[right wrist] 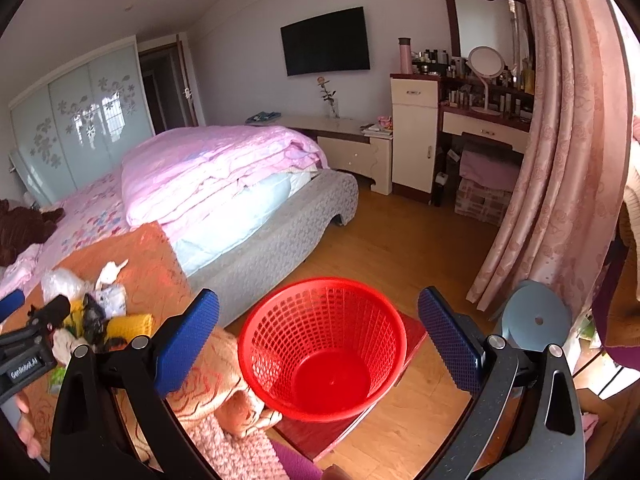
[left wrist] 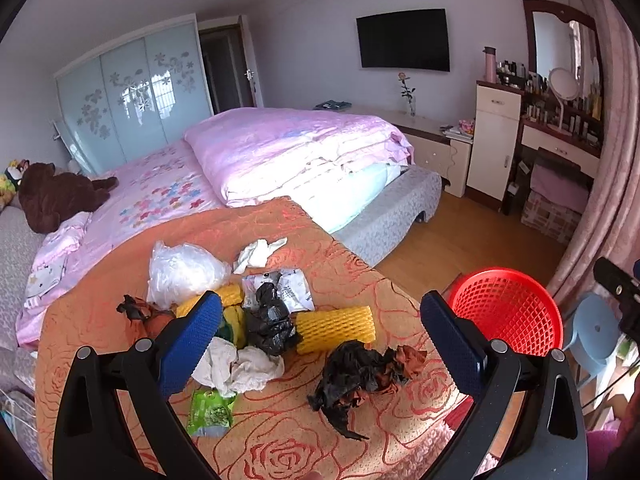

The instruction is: Collect trash

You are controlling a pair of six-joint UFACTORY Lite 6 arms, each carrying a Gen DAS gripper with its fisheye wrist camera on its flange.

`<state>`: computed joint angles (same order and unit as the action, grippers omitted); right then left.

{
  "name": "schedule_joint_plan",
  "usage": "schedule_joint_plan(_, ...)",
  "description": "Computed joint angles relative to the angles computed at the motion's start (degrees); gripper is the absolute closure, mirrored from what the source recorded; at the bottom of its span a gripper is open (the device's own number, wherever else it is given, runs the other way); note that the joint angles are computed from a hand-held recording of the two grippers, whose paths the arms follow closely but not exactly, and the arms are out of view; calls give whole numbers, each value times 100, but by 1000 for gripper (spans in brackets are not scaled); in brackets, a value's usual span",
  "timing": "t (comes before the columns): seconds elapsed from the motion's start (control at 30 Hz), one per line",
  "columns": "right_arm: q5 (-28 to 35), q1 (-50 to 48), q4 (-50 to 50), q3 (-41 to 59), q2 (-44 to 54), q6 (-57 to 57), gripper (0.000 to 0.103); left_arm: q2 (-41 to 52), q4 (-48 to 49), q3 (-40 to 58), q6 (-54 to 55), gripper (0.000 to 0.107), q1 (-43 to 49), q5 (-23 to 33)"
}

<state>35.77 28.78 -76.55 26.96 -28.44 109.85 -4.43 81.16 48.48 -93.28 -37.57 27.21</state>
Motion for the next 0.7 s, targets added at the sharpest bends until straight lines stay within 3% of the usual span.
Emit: schedule_joint_plan(0.7,-496,-313,-274,152,409,114,6,180,221,-19,-326,11,-62,31)
